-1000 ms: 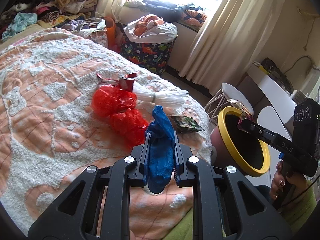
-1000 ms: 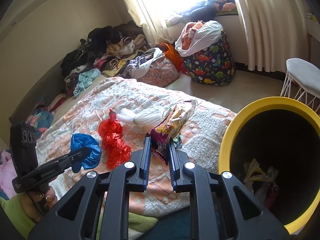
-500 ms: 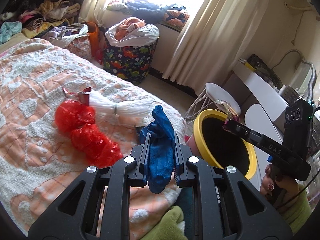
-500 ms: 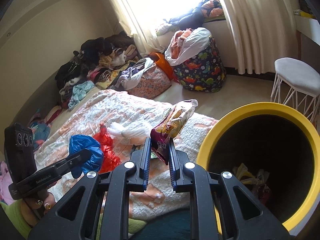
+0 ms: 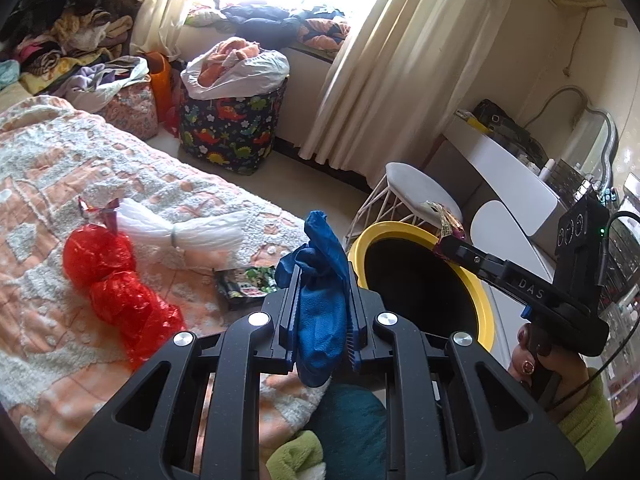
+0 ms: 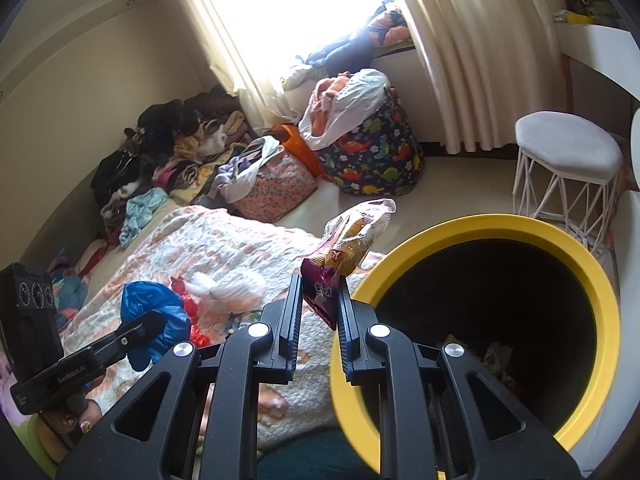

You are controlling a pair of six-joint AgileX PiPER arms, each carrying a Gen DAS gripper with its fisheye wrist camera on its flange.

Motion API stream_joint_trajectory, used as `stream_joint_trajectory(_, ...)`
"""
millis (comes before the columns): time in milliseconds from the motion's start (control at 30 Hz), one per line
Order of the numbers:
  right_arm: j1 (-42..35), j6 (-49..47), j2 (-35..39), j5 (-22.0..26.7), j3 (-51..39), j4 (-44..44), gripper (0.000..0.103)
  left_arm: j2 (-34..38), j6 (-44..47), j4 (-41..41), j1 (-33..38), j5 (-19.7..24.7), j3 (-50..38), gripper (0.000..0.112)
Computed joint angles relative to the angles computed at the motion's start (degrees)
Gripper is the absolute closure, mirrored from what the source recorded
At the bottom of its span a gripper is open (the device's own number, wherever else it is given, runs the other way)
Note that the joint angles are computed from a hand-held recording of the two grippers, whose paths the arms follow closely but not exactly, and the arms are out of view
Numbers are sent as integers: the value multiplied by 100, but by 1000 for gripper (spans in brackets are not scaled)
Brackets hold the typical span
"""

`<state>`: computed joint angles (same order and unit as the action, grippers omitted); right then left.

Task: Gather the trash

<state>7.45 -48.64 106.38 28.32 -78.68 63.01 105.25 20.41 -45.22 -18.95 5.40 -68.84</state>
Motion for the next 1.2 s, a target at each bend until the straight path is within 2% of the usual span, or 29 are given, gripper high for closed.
stream_joint_trajectory(100,-102,23,-6,-40,12,-19,87,81,-455,465,-76,37,-148,99)
stream_joint_trajectory(500,-418,116,72,-126,21,-6,87,378,-1211,1323,-307,221,-683,99)
stream_joint_trajectory(833,-631,229,144,-121,-13,-43,87,658,-1351,1512,-479,363,-1082,99)
stream_joint_trajectory(900,-677,239,180,-94,-42,-29,87,697,-1150,1345,-487,394,-1126,99)
stream_joint_trajectory(1200,-810,317,258,-61,-54,-61,87,1015,-1490,1796,-621,608,-1589,99)
